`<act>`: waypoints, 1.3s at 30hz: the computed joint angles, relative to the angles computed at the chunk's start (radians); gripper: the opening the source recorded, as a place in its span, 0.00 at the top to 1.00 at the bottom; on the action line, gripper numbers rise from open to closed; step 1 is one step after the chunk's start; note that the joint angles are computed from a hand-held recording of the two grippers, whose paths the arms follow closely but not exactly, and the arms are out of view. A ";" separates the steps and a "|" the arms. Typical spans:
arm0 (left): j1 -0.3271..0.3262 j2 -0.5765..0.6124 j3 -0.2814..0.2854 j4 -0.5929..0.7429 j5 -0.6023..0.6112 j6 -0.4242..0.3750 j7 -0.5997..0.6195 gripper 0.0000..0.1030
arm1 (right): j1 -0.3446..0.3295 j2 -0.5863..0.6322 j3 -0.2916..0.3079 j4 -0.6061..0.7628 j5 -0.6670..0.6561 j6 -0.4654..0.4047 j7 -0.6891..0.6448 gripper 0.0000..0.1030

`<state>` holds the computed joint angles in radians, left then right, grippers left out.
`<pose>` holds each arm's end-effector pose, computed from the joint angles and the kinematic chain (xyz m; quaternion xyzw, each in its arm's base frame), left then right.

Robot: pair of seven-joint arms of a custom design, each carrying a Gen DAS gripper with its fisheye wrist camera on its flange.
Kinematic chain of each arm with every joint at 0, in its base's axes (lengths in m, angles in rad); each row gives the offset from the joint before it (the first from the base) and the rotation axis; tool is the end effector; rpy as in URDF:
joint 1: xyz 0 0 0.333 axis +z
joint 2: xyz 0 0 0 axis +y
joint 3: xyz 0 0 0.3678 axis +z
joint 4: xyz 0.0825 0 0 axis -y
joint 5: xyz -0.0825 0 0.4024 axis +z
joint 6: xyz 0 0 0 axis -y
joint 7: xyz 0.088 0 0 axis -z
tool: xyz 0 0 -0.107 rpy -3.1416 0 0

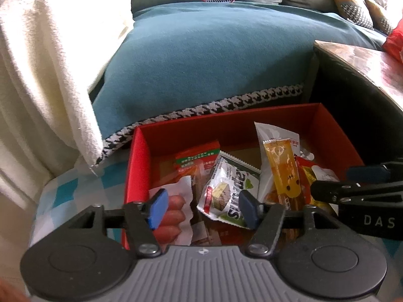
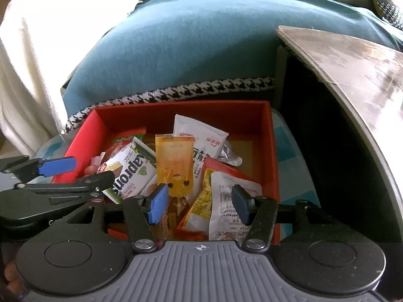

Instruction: Organize snacks

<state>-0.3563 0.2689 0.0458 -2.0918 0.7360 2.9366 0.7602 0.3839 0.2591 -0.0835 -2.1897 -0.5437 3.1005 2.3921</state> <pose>0.5950 -0.2381 0.3840 -0.6054 0.7303 -0.2175 0.2298 0.5786 0.2271 0.3707 -0.6774 0.6605 -0.1713 0.2750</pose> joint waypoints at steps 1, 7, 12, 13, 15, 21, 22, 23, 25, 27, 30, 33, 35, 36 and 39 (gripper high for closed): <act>-0.008 -0.008 0.008 -0.006 0.013 -0.003 -0.013 0.43 | 0.009 -0.004 -0.010 -0.005 -0.007 0.003 0.010 0.38; 0.016 -0.062 -0.022 -0.053 0.021 -0.003 -0.013 0.34 | 0.056 -0.050 -0.057 -0.044 -0.076 0.026 0.090 0.34; 0.048 -0.113 -0.058 -0.104 0.042 -0.010 -0.034 0.33 | 0.065 -0.102 -0.056 -0.088 -0.153 0.019 0.181 0.30; 0.058 -0.127 -0.069 -0.120 0.037 -0.006 -0.031 0.33 | 0.067 -0.113 -0.057 -0.097 -0.180 0.019 0.213 0.30; 0.075 -0.148 -0.088 -0.144 0.034 -0.001 -0.029 0.33 | 0.075 -0.135 -0.064 -0.115 -0.249 0.016 0.292 0.30; 0.125 -0.216 -0.142 -0.221 0.025 0.012 -0.020 0.33 | 0.085 -0.200 -0.066 -0.148 -0.532 -0.002 0.584 0.28; 0.134 -0.228 -0.152 -0.235 0.019 0.013 -0.017 0.33 | 0.077 -0.210 -0.054 -0.155 -0.549 -0.007 0.606 0.28; 0.143 -0.238 -0.161 -0.246 0.015 0.013 -0.016 0.33 | 0.068 -0.220 -0.043 -0.163 -0.571 -0.010 0.633 0.28; 0.161 -0.261 -0.179 -0.271 0.005 0.017 -0.013 0.33 | 0.051 -0.238 -0.017 -0.176 -0.606 -0.033 0.675 0.27; 0.179 -0.278 -0.197 -0.290 -0.007 0.019 -0.009 0.33 | 0.031 -0.255 0.009 -0.192 -0.638 -0.043 0.720 0.27; 0.203 -0.304 -0.223 -0.318 -0.022 0.025 -0.002 0.32 | 0.000 -0.270 0.050 -0.214 -0.653 -0.053 0.746 0.26; 0.225 -0.329 -0.248 -0.346 -0.039 0.033 0.007 0.32 | -0.032 -0.284 0.090 -0.233 -0.667 -0.052 0.775 0.26; 0.238 -0.343 -0.266 -0.364 -0.047 0.035 0.013 0.32 | -0.054 -0.293 0.118 -0.242 -0.677 -0.051 0.792 0.25; 0.243 -0.350 -0.273 -0.372 -0.055 0.034 0.019 0.32 | -0.064 -0.295 0.132 -0.245 -0.677 -0.052 0.795 0.25; 0.260 -0.372 -0.298 -0.398 -0.071 0.035 0.034 0.32 | -0.083 -0.310 0.167 -0.262 -0.669 -0.059 0.796 0.23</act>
